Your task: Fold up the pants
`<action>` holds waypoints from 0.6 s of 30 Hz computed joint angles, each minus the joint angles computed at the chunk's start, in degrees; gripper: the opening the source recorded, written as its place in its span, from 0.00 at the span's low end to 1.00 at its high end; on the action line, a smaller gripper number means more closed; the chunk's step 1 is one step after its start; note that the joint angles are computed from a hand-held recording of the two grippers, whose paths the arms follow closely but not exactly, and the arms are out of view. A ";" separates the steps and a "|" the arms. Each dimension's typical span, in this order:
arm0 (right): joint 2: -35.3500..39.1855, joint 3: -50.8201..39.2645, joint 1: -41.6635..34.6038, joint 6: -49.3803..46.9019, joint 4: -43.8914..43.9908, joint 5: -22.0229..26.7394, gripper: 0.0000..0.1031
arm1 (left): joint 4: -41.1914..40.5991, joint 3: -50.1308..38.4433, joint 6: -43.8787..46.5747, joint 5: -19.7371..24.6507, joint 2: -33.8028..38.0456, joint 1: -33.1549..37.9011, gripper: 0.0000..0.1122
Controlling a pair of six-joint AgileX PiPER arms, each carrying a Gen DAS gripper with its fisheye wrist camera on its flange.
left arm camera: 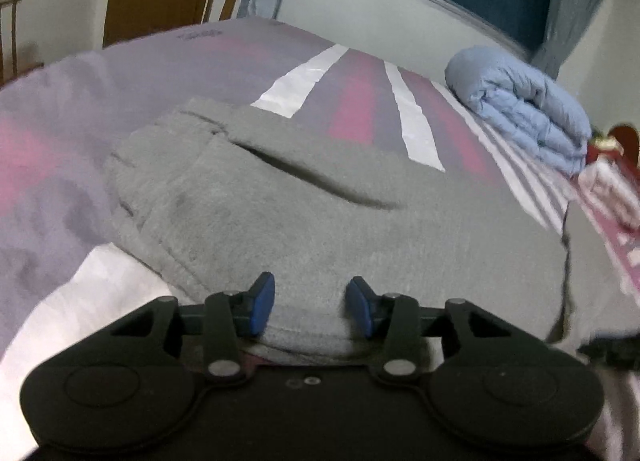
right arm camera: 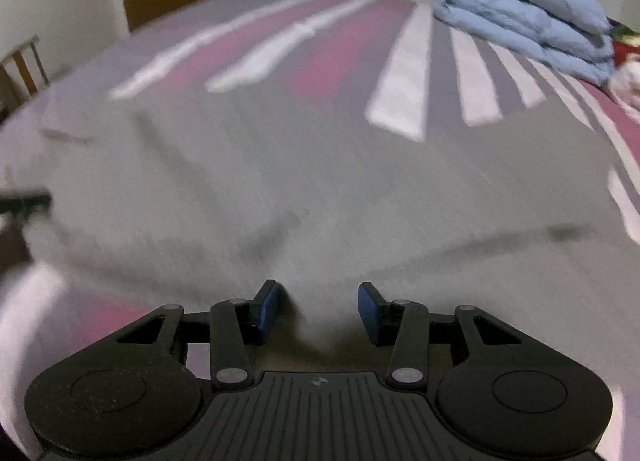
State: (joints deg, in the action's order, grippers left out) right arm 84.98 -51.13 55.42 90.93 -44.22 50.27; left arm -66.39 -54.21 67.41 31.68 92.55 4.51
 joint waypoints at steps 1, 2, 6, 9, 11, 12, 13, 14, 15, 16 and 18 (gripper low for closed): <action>-1.78 1.85 2.28 4.25 -2.09 1.33 0.42 | -0.77 -0.36 0.47 1.45 0.60 1.00 0.29; -2.91 2.99 4.49 8.52 -5.07 2.67 0.42 | -1.05 -0.70 0.56 2.36 1.01 1.52 0.29; -2.34 0.72 5.83 14.88 -11.07 5.62 0.42 | -2.11 -0.26 1.63 1.94 0.99 1.04 0.29; 1.90 -4.68 1.87 14.25 -11.30 4.37 0.42 | -2.64 -0.53 1.88 3.15 1.36 1.76 0.29; 5.08 -8.55 -1.66 11.77 -7.68 2.43 0.42 | -3.08 -0.74 2.15 4.02 1.75 2.24 0.29; 7.37 -11.15 -2.84 10.64 -6.27 2.72 0.42 | -3.37 -0.80 2.46 4.42 1.95 2.47 0.29; 10.18 -14.48 -4.17 8.58 -3.88 4.73 0.44 | -3.73 -0.84 2.81 4.79 2.13 2.69 0.29; 13.68 -18.96 -5.94 4.37 0.41 7.83 0.51 | -4.27 -0.80 3.23 5.22 2.34 2.97 0.29; 15.75 -21.14 -6.85 1.79 2.39 9.49 0.65 | -4.72 -0.79 3.56 5.62 2.54 3.22 0.29; 17.12 -22.13 -7.14 0.44 2.09 9.78 0.65 | -5.12 -0.82 3.86 6.12 2.76 3.56 0.29; 15.22 -18.91 -7.56 2.86 1.21 5.97 0.37 | -5.48 -0.99 3.95 6.96 3.11 4.01 0.29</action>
